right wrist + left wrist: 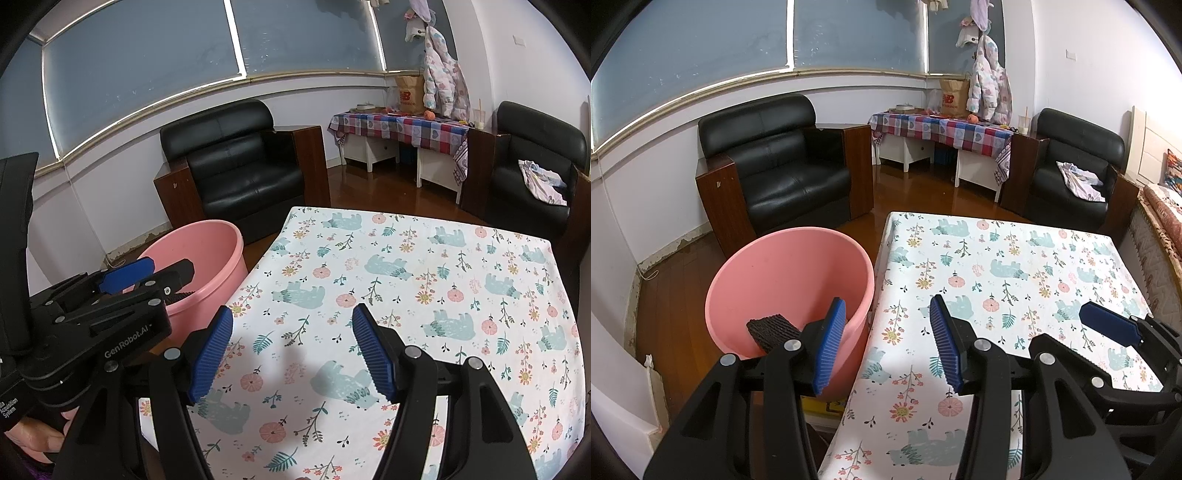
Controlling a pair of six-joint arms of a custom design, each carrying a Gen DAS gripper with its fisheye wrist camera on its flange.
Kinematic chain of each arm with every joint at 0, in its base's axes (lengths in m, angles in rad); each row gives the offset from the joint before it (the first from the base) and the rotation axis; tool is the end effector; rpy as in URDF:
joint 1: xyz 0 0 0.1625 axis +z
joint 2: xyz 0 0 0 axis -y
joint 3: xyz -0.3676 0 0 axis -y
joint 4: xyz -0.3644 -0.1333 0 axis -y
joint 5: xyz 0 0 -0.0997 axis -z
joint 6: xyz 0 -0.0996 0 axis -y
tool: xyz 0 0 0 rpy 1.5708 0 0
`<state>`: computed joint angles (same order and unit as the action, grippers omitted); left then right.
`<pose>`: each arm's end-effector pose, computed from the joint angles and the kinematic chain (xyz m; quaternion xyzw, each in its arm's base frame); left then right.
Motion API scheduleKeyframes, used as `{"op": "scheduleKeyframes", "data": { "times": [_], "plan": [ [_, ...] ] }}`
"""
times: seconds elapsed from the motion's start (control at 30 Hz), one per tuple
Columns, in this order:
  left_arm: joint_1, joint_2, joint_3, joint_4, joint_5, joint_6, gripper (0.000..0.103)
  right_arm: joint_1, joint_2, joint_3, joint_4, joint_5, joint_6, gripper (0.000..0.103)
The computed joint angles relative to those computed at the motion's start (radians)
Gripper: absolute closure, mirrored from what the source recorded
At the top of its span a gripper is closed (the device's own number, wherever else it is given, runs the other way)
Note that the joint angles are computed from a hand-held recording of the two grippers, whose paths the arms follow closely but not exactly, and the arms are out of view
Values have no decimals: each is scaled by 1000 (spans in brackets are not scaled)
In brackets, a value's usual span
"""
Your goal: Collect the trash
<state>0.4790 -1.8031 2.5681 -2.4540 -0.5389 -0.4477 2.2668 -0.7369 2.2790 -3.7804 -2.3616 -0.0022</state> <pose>-0.1506 -0.3247 0.2289 0.2472 0.8329 -0.3797 0.3179 0.3072 -0.2702 0.0520 0.1797 -0.8625 0.4080 0.2395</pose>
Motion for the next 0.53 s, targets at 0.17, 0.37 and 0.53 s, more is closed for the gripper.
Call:
{"op": "scheduleKeyframes", "data": {
  "times": [0.17, 0.37, 0.53],
  "plan": [
    [4, 11, 2, -21, 1, 12, 55, -8, -1, 2, -6, 5, -3, 37],
    [17, 43, -1, -67, -2, 40, 55, -21, -1, 13, -23, 13, -1, 37],
    [31, 58, -11, -76, -22, 48, 55, -30, -7, 19, -19, 21, 8, 37]
  ]
}}
